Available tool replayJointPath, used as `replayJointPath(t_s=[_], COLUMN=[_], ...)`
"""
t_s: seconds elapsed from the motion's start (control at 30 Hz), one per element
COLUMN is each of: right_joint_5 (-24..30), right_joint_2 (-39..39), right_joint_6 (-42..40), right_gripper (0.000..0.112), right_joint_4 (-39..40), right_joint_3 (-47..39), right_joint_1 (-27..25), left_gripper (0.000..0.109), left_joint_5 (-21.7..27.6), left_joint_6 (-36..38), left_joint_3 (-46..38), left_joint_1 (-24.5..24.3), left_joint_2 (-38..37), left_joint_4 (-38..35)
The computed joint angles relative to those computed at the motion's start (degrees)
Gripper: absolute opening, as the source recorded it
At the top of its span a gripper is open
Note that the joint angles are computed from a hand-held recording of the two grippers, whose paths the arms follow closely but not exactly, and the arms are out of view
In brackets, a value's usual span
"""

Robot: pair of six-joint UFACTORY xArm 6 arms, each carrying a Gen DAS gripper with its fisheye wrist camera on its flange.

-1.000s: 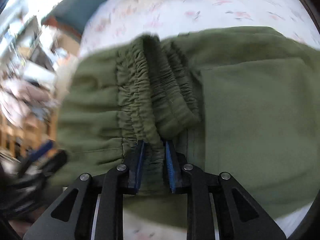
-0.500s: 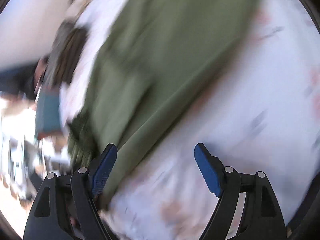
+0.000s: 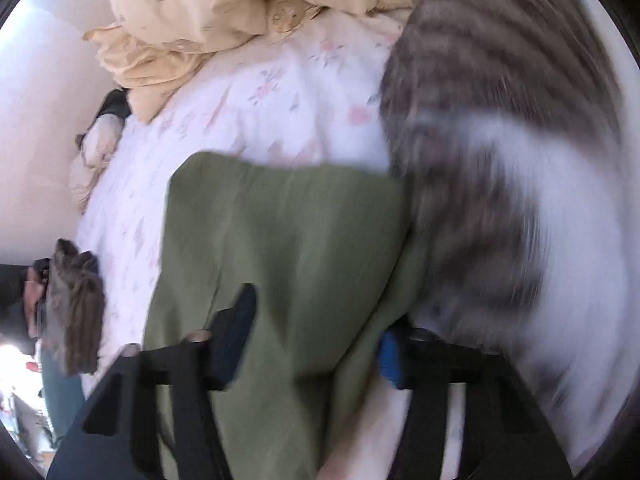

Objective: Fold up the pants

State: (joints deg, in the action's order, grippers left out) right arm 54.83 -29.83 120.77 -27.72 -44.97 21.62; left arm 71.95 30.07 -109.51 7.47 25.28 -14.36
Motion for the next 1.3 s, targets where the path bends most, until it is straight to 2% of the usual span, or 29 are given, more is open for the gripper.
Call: replayJointPath(t_s=[0.03,0.1,0.17,0.2,0.27,0.33,0.37,0.43,0.5,0.67,0.77,0.9,1.0,1.07,1.2,1.23,1.27,1.3], right_joint_5=[1.45,3.08,6.09,8.12,11.4,14.26,14.04,12.17,8.04,-0.69,-6.09,-9.95,-12.53,-14.05,-9.3,-9.49,-9.27,-8.47], right_joint_2=[-1.27,-2.09,-1.84,-1.8,-2.8,-0.19,1.18,4.67,9.05,25.15,37.33,52.89,59.85,61.81,62.46,61.84,61.26,60.61], right_joint_6=[0.18,2.45,2.4,2.14,0.94,-0.95,-2.23,-6.41,-12.65,-29.81,-39.26,-50.35,-57.24,-63.02,-67.76,-69.46,-69.89,-69.52], right_gripper=[0.032,0.026,0.007,0.004,0.002,0.002,0.002,0.002,0.002,0.002,0.002,0.002,0.002,0.003,0.014,0.022,0.041,0.054], right_joint_4=[-0.14,-2.08,-3.37,-4.87,-8.47,-12.09,-14.85,-18.36,-20.06,-17.28,-12.57,-4.38,3.64,11.5,16.21,18.32,19.62,20.58], right_joint_3=[0.68,0.92,-0.4,-1.52,-3.14,-7.74,-9.98,-15.12,-20.68,-39.83,-53.31,-68.62,-72.87,-71.35,-71.11,-70.65,-70.44,-70.37], right_joint_1=[0.48,1.51,2.45,3.37,4.93,7.0,8.06,9.27,9.41,11.46,13.84,17.63,19.96,21.39,23.56,23.54,23.58,23.56], left_gripper=[0.078,0.078,0.078,0.078,0.078,0.078,0.078,0.078,0.078,0.078,0.078,0.078,0.078,0.078,0.078,0.078,0.078,0.078], left_joint_5=[0.02,0.17,0.26,0.04,-0.17,-0.04,0.04,0.28,0.55,0.84,0.51,2.6,4.1,4.84,5.79,6.25,7.01,7.7], left_joint_6=[0.1,0.19,-0.08,-0.24,-0.58,-0.78,-0.92,-1.32,-1.88,-1.34,-2.26,-4.61,-6.41,-7.04,-7.37,-7.84,-8.43,-8.91], left_joint_3=[-0.17,-0.24,-0.6,-0.34,-0.1,-0.24,-0.29,-0.43,-0.8,-2.5,-3.92,-8.11,-11.35,-12.51,-13.22,-13.8,-14.62,-15.29], left_joint_1=[0.02,0.13,0.09,-0.01,-0.2,-0.21,-0.24,-0.1,0.38,2.48,3.95,5.34,6.15,6.49,7.09,7.17,7.25,7.28], left_joint_2=[0.16,0.15,0.42,0.29,0.11,0.11,0.08,-0.14,-0.58,-2.13,-1.99,0.96,3.44,4.28,4.6,4.85,5.2,5.41], left_joint_4=[-0.05,-0.18,0.03,0.27,0.64,0.58,0.51,0.02,-1.43,-6.98,-8.66,-8.08,-7.24,-7.08,-7.3,-7.58,-8.02,-8.59])
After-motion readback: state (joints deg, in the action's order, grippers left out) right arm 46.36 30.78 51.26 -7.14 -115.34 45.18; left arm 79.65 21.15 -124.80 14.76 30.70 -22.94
